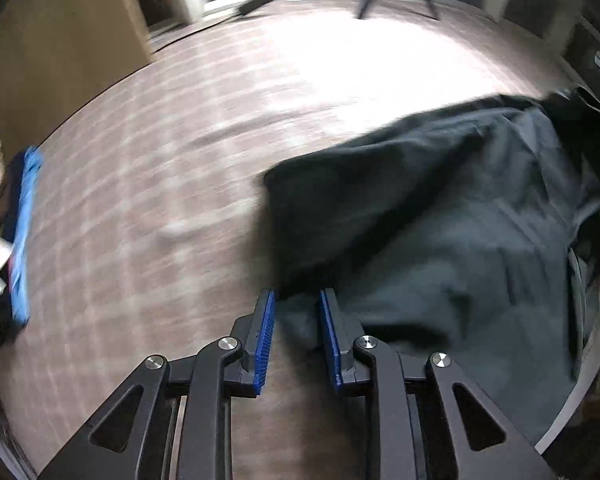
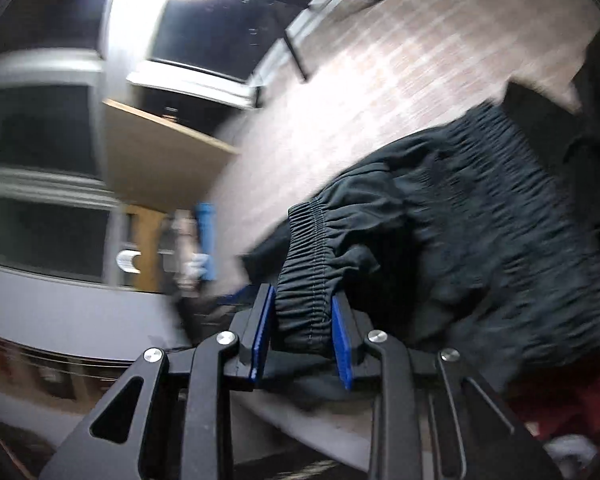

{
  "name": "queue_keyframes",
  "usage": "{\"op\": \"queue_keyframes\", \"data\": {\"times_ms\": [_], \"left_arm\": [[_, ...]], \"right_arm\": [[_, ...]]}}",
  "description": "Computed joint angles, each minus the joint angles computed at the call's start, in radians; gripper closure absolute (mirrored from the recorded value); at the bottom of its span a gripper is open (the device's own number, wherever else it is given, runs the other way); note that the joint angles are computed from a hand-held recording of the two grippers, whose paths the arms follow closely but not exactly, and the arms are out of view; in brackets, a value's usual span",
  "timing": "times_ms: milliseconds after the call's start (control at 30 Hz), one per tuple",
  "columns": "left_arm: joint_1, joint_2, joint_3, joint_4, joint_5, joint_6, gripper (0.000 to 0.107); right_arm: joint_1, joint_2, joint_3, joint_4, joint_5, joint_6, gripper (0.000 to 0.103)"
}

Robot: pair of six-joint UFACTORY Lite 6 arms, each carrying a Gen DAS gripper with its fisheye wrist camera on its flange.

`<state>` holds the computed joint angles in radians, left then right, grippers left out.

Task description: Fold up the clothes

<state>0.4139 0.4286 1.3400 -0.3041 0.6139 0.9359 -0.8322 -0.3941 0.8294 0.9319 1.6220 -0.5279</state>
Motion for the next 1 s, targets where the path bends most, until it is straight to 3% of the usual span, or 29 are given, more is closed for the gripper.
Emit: {"op": "queue_keyframes", "data": {"times_ms": [100, 200, 267, 400, 500, 567, 700, 867, 933, 1000], "left_arm": [[0.039, -0.105, -0.054, -0.154, 0.107, 0.143, 0.088], [0.032, -0.217, -0.161, -0.280, 0.311, 0.304, 0.078], [-0.017, -0.276, -0.262, -0.297, 0.386, 0.351, 0.078], [-0.125, -0.387, -0.453, -0.272, 0.356, 0.422, 0.079], [-0.165, -0.456, -0.547, -0.208, 0.330, 0.449, 0.079], [-0.156, -0.480, -0.550, -0.193, 0.347, 0.452, 0.079], [-0.107, -0.463, -0.461, -0.228, 0.445, 0.411, 0.079], [-0.168, -0.379, -0.407, -0.256, 0.353, 0.389, 0.078], [-0.181, -0.326, -0.412, -0.214, 0.295, 0.379, 0.078], [-0.170, -0.314, -0.428, -0.231, 0.272, 0.424, 0.077]], "right_arm": [[-0.023, 0.037, -0.024, -0.139, -0.104, 0.007, 0.075], [-0.105, 0.082, -0.046, -0.140, -0.095, -0.015, 0.075], [-0.110, 0.077, -0.036, -0.123, -0.086, -0.019, 0.075], [-0.109, 0.089, 0.009, -0.098, -0.054, 0.007, 0.075], [-0.043, 0.038, 0.096, -0.242, -0.159, 0.085, 0.074], [-0.022, 0.002, 0.157, -0.323, -0.186, 0.109, 0.067], [0.008, -0.098, 0.224, -0.335, -0.152, 0.085, 0.066], [0.410, -0.145, 0.170, -0.338, -0.190, 0.144, 0.066], [0.563, -0.103, 0.105, -0.335, -0.266, 0.190, 0.066], [0.680, -0.045, 0.094, -0.451, -0.376, 0.301, 0.067]]}}
